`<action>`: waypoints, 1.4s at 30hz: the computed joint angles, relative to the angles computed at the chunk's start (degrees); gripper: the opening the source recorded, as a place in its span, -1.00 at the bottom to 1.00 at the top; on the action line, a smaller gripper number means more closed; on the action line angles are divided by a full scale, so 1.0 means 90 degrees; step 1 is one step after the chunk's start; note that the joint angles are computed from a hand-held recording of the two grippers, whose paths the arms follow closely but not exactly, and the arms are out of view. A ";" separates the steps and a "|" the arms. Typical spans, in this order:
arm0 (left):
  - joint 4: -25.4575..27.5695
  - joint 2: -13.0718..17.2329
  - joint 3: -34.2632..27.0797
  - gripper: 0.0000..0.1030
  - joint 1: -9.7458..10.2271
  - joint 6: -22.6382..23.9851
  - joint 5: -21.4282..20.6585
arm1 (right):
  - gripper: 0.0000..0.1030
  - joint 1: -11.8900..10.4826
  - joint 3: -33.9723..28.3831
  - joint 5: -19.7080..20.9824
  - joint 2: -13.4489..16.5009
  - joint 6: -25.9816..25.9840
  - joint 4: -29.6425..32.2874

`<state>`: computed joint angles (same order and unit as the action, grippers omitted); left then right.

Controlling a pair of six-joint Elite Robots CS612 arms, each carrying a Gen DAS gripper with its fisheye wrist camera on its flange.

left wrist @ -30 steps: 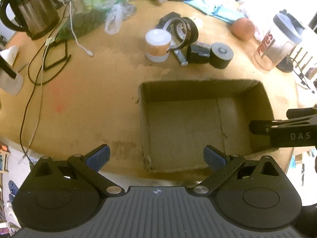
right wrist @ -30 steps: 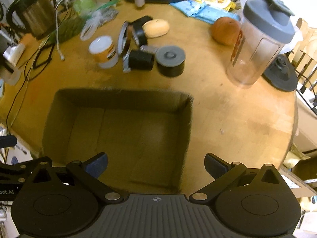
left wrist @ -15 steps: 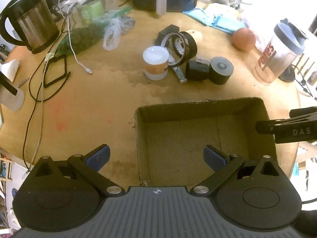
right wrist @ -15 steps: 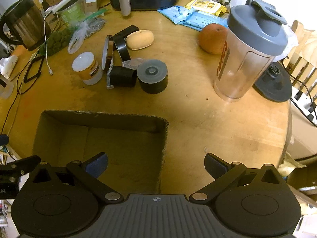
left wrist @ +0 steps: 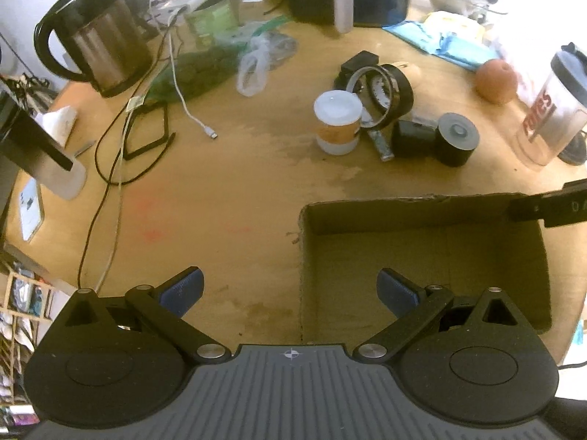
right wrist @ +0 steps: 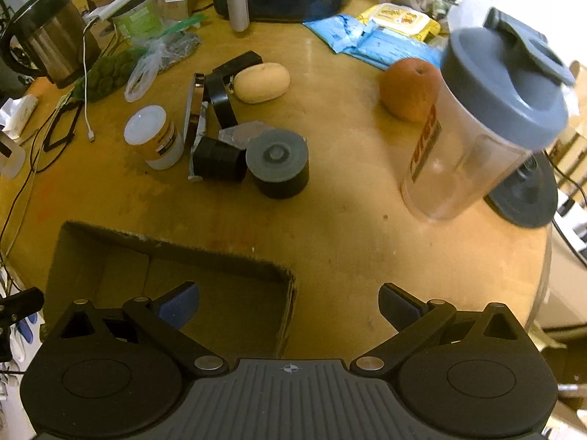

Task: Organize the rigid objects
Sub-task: 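Reach the right gripper to the grey duct-tape roll and grasp it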

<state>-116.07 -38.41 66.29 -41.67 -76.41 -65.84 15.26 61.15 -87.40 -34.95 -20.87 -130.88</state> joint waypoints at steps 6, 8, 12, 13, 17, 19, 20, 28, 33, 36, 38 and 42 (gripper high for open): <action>-0.0714 -0.0137 0.0354 0.99 0.0016 -0.0424 -0.0221 | 1.00 -0.0004 -0.0394 0.0108 0.0224 -0.0139 0.0264; -0.0864 -0.0160 0.0418 0.99 0.0007 -0.0486 -0.0197 | 1.00 -0.0002 -0.0525 0.0119 0.0301 -0.0192 0.0353; -0.1037 -0.0186 0.0487 0.99 0.0000 -0.0618 -0.0178 | 1.00 0.0004 -0.0781 0.0172 0.0459 -0.0376 0.0481; -0.1035 -0.0189 0.0492 0.99 -0.0001 -0.0662 -0.0175 | 1.00 0.0006 -0.0848 0.0173 0.0501 -0.0403 0.0520; -0.1115 -0.0225 0.0567 0.99 -0.0014 -0.0823 -0.0139 | 1.00 -0.0003 -0.1101 0.0307 0.0660 -0.0498 0.0658; -0.1173 -0.0254 0.0626 0.99 -0.0023 -0.0926 -0.0121 | 1.00 0.0002 -0.1206 0.0354 0.0731 -0.0533 0.0679; -0.1178 -0.0266 0.0647 0.99 -0.0025 -0.0973 -0.0118 | 1.00 0.0002 -0.1246 0.0399 0.0761 -0.0551 0.0677; -0.1142 -0.0359 0.0806 0.99 -0.0064 -0.1392 -0.0154 | 0.99 -0.0007 -0.1561 0.0720 0.1051 -0.0526 0.0466; -0.1054 -0.0410 0.0890 0.99 -0.0087 -0.1690 -0.0207 | 0.78 0.0010 -0.1844 0.0673 0.1290 -0.0513 0.0368; -0.1017 -0.0443 0.0947 0.99 -0.0101 -0.1859 -0.0231 | 0.68 0.0029 -0.1905 0.0628 0.1379 -0.0605 0.0154; -0.0995 -0.0464 0.0980 0.99 -0.0110 -0.1976 -0.0245 | 0.62 0.0046 -0.1926 0.0602 0.1419 -0.0731 0.0038; -0.0930 -0.0499 0.1021 0.99 -0.0126 -0.2146 -0.0260 | 0.44 0.0099 -0.2047 0.0507 0.1526 -0.0990 -0.0006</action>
